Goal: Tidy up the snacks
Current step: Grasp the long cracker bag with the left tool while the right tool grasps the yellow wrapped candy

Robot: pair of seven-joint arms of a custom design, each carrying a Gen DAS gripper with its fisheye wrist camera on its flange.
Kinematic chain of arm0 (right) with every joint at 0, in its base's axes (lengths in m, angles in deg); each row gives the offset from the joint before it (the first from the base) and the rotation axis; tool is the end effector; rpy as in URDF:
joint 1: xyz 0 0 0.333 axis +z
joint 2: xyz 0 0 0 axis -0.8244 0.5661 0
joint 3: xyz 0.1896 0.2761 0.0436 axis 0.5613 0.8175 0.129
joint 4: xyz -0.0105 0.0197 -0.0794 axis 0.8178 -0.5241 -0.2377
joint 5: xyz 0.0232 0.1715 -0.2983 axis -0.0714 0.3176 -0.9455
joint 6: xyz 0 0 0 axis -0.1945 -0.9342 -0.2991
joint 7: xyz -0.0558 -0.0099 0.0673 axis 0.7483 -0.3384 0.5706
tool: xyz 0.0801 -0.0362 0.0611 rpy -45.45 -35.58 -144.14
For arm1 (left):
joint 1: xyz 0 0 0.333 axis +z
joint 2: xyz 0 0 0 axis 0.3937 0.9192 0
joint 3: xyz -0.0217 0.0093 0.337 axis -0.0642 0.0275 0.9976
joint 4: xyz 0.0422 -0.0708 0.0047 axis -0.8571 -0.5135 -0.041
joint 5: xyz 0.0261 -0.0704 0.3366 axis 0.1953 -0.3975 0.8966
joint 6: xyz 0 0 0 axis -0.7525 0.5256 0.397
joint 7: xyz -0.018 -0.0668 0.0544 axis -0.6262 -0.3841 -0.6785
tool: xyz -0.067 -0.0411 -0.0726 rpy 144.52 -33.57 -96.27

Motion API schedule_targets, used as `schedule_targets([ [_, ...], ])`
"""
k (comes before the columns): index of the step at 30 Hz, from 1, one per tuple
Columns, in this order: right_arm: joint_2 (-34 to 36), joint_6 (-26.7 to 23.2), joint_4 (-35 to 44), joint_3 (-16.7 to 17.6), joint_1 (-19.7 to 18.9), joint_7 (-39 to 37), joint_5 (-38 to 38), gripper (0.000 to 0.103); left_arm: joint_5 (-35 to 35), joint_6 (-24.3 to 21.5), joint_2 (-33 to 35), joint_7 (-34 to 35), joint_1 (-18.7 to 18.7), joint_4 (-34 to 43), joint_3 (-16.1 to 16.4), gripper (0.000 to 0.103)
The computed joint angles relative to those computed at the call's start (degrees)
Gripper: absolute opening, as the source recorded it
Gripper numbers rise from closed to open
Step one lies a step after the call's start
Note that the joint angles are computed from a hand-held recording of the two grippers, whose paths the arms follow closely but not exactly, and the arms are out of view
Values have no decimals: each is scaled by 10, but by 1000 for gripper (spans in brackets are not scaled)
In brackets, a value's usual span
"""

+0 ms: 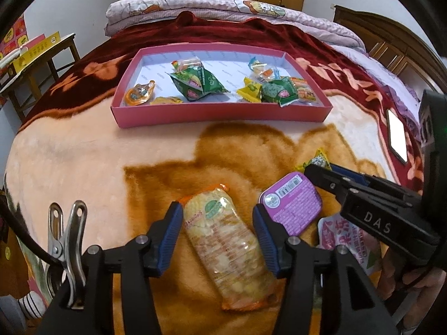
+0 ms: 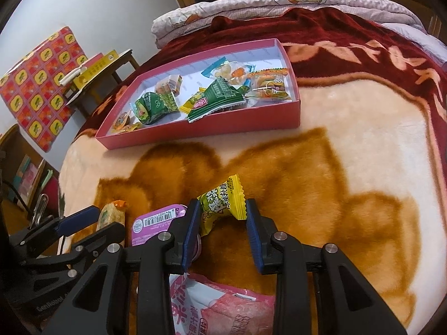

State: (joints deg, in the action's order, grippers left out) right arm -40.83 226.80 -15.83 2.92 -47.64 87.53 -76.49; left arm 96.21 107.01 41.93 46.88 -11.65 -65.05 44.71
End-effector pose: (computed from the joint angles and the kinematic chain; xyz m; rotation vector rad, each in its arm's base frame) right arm 0.6415 0.2635 0.3075 -1.7972 1.6280 -0.2275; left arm 0.6088 -0.3483 0.3313 -1.8697 1.9205 -0.6233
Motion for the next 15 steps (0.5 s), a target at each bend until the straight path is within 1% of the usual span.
schedule_targets([
  [1,0,2,-1,1,-1,-1,0,33,1,-7,2,0,5,4,-7,55],
  [2,0,4,-2,3,-3,-2,0,33,-39,-12,8,38,27,8,-34,55],
  [3,1,5,-3,5,-5,-3,-1,33,-39,-9,10,36,33,8,-41,55],
  [4,2,4,-3,7,-7,-5,-2,33,-36,-8,10,32,23,8,-30,55],
  [6,2,9,-5,8,-8,-6,-3,33,-37,-15,11,38,17,12,-26,55],
  [11,3,12,-4,7,-7,-4,-5,33,-44,-9,12,40,15,11,-23,55],
  [13,3,11,-3,4,-5,-2,-6,32,-45,-9,12,42,13,10,-21,53],
  [15,1,11,-4,-4,1,2,-6,30,-47,-2,10,44,14,5,-21,49],
])
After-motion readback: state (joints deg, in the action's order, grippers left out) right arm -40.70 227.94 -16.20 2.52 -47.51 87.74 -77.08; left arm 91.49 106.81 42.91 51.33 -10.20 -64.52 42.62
